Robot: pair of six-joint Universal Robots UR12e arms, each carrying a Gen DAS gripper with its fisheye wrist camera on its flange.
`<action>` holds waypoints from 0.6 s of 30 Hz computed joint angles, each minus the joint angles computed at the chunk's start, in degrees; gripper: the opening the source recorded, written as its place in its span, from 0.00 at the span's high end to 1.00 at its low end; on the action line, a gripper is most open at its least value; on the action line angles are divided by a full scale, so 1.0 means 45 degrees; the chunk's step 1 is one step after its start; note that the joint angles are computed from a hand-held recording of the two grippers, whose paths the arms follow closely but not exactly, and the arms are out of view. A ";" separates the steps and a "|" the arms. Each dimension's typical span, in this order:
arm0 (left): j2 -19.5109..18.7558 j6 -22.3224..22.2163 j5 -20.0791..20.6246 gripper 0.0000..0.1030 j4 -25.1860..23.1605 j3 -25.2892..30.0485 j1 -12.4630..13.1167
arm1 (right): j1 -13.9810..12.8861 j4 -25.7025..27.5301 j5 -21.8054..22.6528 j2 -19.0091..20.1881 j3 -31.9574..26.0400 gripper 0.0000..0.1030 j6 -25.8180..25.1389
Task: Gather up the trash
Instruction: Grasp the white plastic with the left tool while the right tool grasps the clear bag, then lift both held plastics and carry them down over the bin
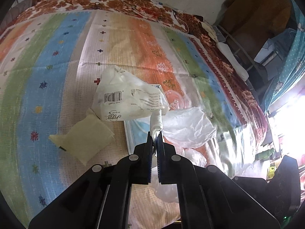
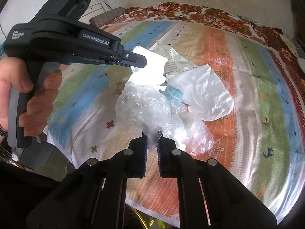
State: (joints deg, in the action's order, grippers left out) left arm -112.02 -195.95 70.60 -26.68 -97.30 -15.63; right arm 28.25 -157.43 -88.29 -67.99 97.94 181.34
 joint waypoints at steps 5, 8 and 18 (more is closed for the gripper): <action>0.0203 -0.0218 0.0209 0.97 -0.0059 -0.0129 0.0015 | -0.0007 0.0051 0.0055 -0.0085 0.0009 0.93 0.0184; 0.0378 -0.0342 0.0246 0.97 0.0123 -0.0280 0.0050 | -0.0002 0.0115 0.0066 -0.0180 0.0045 0.93 0.0319; 0.0995 -0.0703 0.0530 0.97 0.0404 -0.0764 0.0091 | 0.0024 0.0040 0.0171 -0.0602 0.0234 0.93 0.1068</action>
State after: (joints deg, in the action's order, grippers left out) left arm -107.55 -199.12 72.99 -24.86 -100.74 -15.22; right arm 28.36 -157.25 -87.52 -70.70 98.99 186.15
